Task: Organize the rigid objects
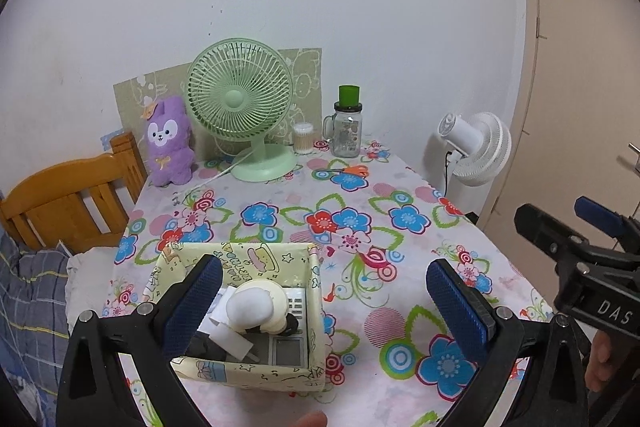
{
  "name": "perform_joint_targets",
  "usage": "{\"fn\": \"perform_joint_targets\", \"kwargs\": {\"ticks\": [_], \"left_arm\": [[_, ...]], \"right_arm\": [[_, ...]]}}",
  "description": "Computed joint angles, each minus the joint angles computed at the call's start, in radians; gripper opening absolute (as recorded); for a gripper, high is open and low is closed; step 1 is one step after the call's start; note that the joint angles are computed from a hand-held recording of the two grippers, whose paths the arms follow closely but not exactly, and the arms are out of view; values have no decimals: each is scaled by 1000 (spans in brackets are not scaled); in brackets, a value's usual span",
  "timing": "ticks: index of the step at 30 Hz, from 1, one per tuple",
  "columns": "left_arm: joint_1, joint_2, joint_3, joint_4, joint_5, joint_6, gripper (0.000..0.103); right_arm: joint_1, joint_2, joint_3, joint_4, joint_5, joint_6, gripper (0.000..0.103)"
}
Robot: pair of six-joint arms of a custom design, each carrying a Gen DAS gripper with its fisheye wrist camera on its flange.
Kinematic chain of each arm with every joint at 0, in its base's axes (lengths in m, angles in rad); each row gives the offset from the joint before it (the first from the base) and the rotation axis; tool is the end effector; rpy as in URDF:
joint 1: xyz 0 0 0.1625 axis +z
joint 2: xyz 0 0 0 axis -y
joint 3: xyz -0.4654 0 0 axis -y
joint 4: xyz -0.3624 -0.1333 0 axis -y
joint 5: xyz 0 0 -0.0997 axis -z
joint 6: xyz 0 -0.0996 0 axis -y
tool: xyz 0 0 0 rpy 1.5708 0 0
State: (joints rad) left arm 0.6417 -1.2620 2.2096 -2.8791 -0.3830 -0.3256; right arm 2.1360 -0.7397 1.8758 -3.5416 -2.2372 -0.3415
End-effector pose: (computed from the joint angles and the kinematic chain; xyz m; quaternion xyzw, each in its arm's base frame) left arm -0.2329 -0.4558 0.3120 0.1465 0.8083 -0.4435 0.3584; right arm 0.3934 -0.4863 0.1688 0.2592 -0.8347 0.4140 0.2544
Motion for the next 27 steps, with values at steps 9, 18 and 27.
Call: {"fn": "perform_joint_targets", "kwargs": {"ticks": [9, 18, 27], "left_arm": [[-2, 3, 1, -21, 11, 2, 103], [-3, 0, -5, 19, 0, -26, 103], [-14, -2, 4, 12, -7, -17, 103]], "right_arm": [[6, 8, 7, -64, -1, -37, 103], [5, 8, 11, -88, 7, -41, 103], [14, 12, 11, -103, -2, -62, 103]]}}
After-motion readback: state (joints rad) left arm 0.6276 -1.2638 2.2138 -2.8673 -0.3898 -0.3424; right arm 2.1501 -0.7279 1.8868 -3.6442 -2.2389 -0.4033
